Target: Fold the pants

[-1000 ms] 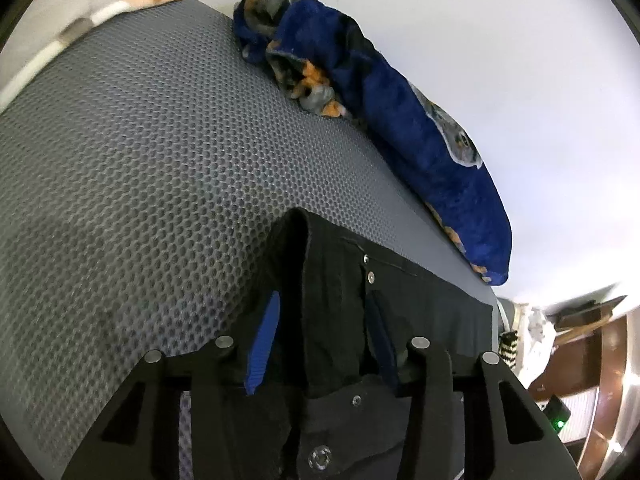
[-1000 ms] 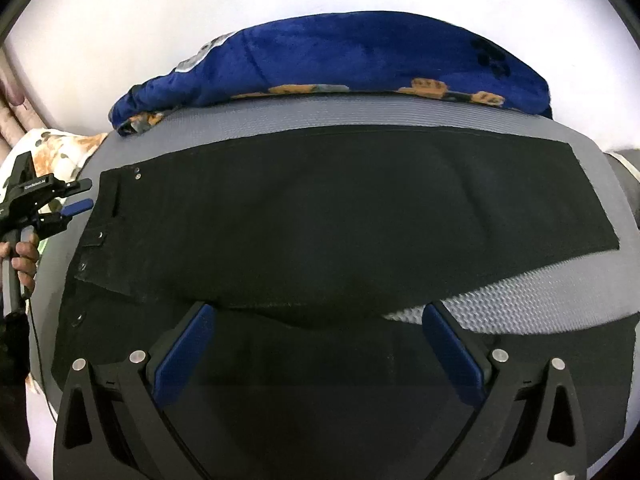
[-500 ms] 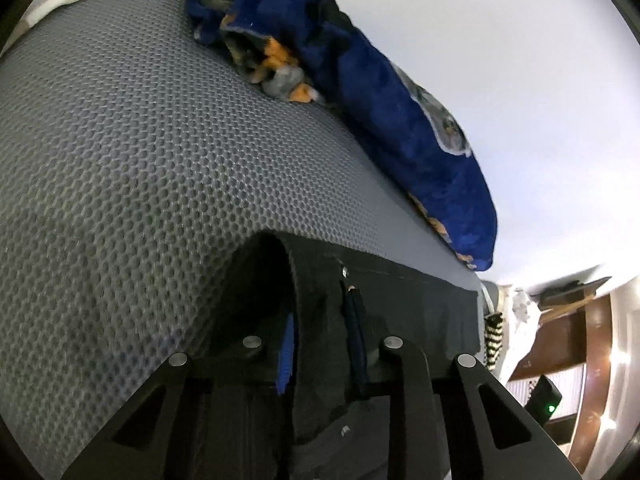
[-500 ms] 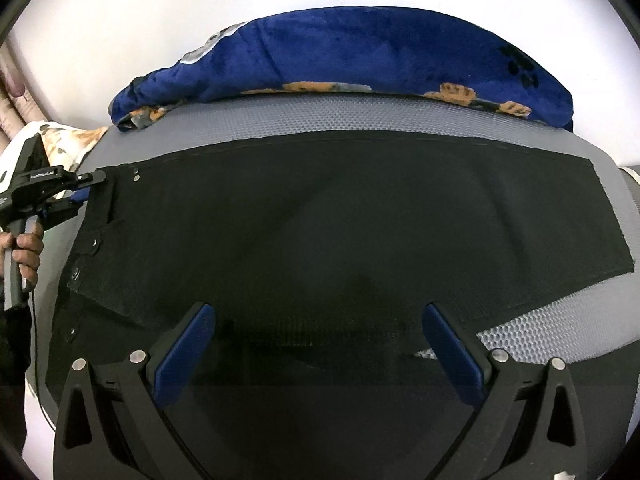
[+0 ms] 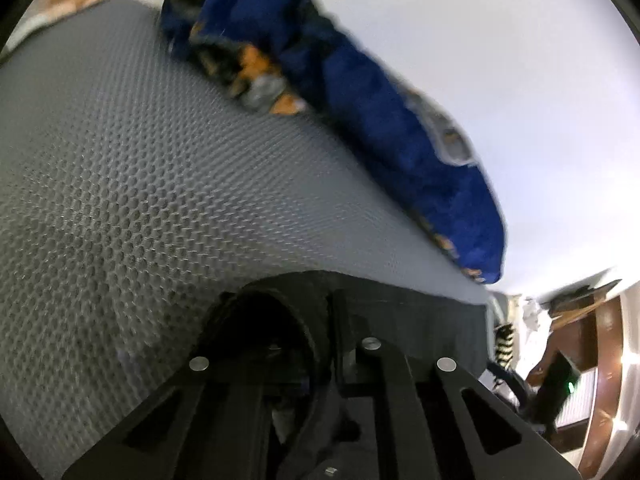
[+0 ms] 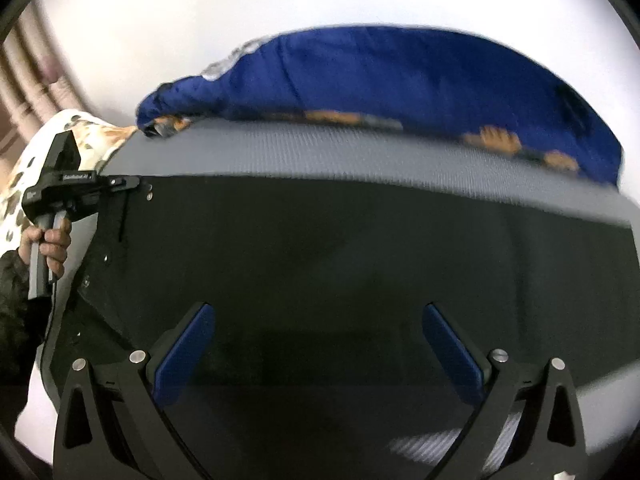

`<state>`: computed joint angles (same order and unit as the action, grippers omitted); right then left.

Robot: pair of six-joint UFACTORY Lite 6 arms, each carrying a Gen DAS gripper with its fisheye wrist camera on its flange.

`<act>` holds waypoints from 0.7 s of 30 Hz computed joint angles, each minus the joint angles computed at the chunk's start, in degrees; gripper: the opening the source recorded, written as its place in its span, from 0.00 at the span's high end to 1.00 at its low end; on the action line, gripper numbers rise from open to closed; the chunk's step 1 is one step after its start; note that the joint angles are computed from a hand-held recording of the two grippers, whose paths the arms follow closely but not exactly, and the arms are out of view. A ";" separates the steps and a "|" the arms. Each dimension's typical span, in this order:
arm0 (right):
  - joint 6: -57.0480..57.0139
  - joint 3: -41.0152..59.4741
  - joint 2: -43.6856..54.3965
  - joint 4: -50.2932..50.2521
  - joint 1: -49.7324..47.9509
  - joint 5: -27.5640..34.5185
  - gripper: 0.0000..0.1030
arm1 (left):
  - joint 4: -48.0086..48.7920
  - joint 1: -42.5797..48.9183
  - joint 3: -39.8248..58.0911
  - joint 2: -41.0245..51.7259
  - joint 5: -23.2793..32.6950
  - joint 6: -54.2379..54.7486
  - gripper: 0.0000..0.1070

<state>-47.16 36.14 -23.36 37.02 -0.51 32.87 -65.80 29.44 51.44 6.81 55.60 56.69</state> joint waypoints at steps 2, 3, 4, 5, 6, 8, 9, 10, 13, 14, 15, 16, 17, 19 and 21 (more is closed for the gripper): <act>-7.86 7.53 7.90 2.08 -2.80 2.06 0.00 | -1.18 0.71 -2.25 -4.98 2.11 0.17 0.93; -11.37 11.99 12.32 2.37 -3.81 3.87 0.00 | -1.74 0.76 -3.54 -8.21 3.47 0.27 0.93; -14.21 16.59 16.79 1.88 -4.29 5.59 0.00 | -1.86 0.79 -4.48 -10.72 4.45 0.31 0.93; -14.97 20.55 20.55 0.02 -4.12 6.79 0.00 | -1.99 0.92 -5.60 -13.74 5.71 0.59 0.93; -15.07 24.56 24.27 -2.77 -3.57 7.64 0.00 | -2.06 1.16 -6.76 -16.88 7.18 0.81 0.93; -16.12 34.13 32.80 -7.53 -2.59 11.17 0.00 | -2.79 3.50 -8.93 -21.81 11.15 2.14 0.93; -16.39 38.02 36.10 -9.45 -2.12 12.88 0.00 | -2.94 5.07 -9.87 -24.05 13.07 2.95 0.93; -16.25 43.16 40.39 -11.73 -1.38 14.94 0.00 | -3.21 6.34 -10.72 -26.01 14.64 3.43 0.93; -16.63 54.10 49.20 -15.00 -0.09 20.56 0.01 | -2.03 14.75 -11.70 -29.35 22.79 6.74 0.93; -17.62 58.01 52.24 -15.74 0.38 23.04 0.04 | -1.60 16.23 -11.88 -30.16 24.23 7.15 0.93; -18.67 60.83 54.47 -16.32 0.72 25.50 0.08 | -1.46 16.76 -12.23 -30.90 24.64 7.10 0.93; -19.68 65.59 58.12 -17.46 1.16 29.18 0.16 | -1.37 16.95 -12.56 -31.37 24.79 7.02 0.93; -20.43 68.13 60.14 -18.03 1.16 31.48 0.18 | -0.24 19.54 -12.07 -30.92 26.52 7.74 0.93; -20.24 75.95 66.30 -19.93 1.19 37.23 0.30 | 0.23 19.75 -12.19 -31.18 25.60 7.13 0.93; -21.05 78.48 68.63 -21.08 0.84 39.28 0.50 | 0.49 18.95 -11.95 -30.83 23.79 6.00 0.93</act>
<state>-68.21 114.61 45.26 15.95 0.33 72.16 -65.31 48.38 39.49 -24.02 79.40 62.69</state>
